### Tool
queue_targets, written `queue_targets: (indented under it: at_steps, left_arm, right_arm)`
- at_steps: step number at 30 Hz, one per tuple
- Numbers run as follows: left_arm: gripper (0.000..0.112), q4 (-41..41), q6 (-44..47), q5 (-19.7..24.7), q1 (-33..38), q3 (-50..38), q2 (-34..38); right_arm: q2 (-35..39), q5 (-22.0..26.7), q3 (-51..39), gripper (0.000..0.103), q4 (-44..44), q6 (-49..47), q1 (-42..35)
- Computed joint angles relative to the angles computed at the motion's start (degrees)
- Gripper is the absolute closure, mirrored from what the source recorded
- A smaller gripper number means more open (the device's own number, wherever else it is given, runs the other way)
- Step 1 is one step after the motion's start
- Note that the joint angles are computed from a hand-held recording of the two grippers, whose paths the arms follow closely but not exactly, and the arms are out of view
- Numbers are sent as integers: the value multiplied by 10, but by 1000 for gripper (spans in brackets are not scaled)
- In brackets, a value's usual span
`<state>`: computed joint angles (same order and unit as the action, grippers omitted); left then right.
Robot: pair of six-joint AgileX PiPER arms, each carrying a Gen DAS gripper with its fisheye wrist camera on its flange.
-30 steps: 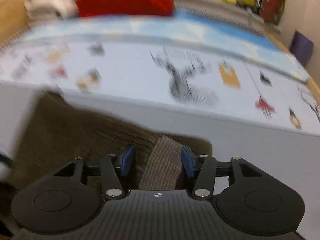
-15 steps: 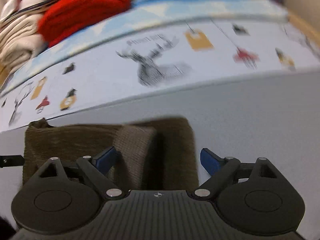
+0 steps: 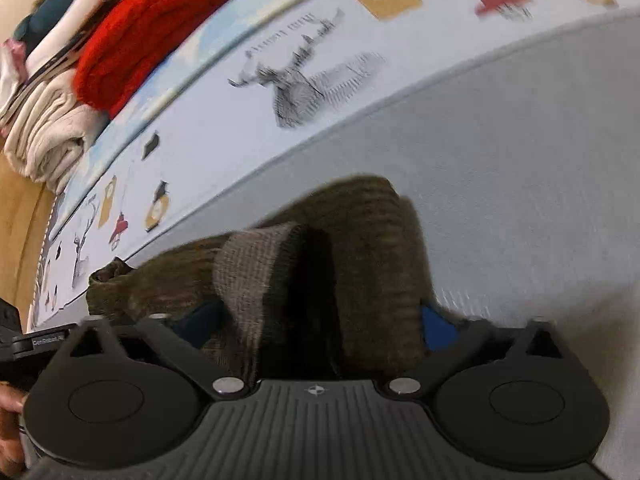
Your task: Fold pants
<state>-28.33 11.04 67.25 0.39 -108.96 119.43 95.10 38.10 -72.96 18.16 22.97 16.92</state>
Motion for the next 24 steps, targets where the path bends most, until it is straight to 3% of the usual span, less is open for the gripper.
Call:
queue_targets:
  at_steps: [3, 5, 9, 12, 14, 15, 18, 21, 24]
  left_arm:
    - [81, 0, 28, -46, 6, 1, -27]
    - [81, 10, 45, -85, 9, 5, -42]
    - [81, 37, 26, -119, 26, -42, -28]
    - [79, 47, 4, -122, 44, -95, -1]
    - [73, 73, -14, -121, 45, -132, 18]
    - [66, 96, -30, -118, 42, -150, 26]
    - [60, 161, -85, -121, 39, -169, 35]
    - [55, 153, -75, -116, 47, -163, 24]
    - [55, 130, -17, -84, 51, -164, 20]
  right_arm:
    - [-1, -41, -23, 49, -60, 46, 26]
    - [7, -78, -33, 57, -67, 56, 32]
    - [52, -125, -101, 58, -154, 84, 75]
    - [100, -127, -175, 57, -177, 81, 89]
    - [138, -117, -230, 56, -208, 103, 99]
    - [165, -92, -273, 51, -252, 138, 107]
    - [231, 11, -383, 39, -367, 237, 130]
    - [256, 50, -432, 37, -345, 233, 125]
    - [266, 76, -454, 35, -278, 159, 121]
